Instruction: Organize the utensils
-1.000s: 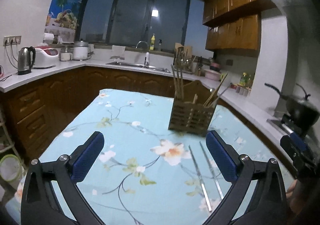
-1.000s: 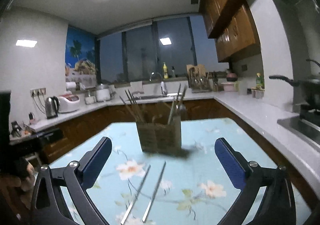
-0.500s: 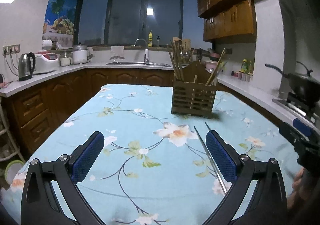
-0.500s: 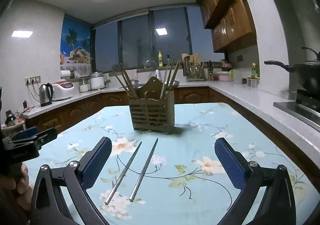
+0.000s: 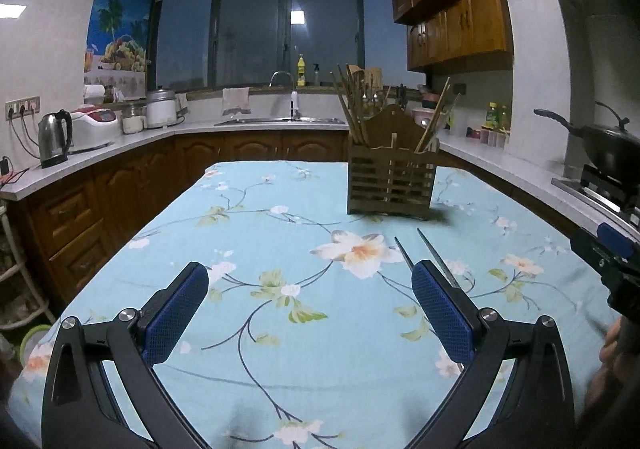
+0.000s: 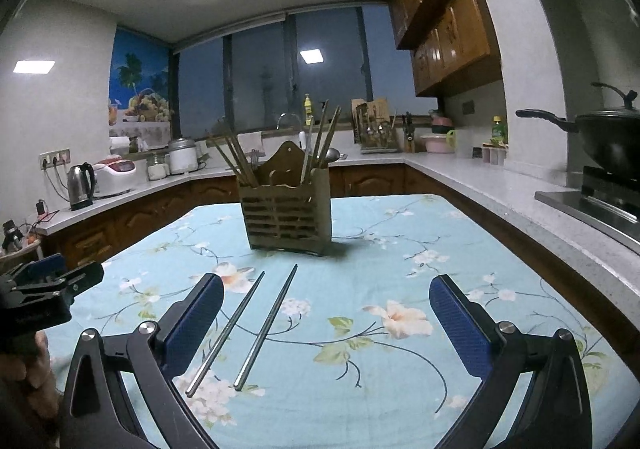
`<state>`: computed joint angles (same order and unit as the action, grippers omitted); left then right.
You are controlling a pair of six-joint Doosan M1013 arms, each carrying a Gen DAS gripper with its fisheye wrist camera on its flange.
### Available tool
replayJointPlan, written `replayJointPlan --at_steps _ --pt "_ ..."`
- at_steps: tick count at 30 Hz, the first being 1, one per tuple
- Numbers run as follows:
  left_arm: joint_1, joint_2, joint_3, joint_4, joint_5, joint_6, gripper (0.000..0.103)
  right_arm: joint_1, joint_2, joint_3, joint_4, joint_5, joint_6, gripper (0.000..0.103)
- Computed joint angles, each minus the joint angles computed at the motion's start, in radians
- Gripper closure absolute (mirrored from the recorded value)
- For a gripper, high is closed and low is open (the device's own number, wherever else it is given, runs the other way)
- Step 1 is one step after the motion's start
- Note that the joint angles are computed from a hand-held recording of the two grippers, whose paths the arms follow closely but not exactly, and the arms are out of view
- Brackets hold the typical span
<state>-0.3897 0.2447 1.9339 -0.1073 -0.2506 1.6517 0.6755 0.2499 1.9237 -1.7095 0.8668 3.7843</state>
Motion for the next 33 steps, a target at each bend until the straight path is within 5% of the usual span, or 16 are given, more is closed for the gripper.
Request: replayJointPlan --at_steps 26,33 --pt "-0.01 -0.006 0.009 -0.199 -0.041 0.201 0.0 0.0 0.001 0.003 -0.032 -0.009 0.021 0.0" --pt "-0.006 -0.008 0.011 -0.141 -0.047 0.151 0.0 0.001 0.003 0.004 -0.062 -0.014 0.032 0.0"
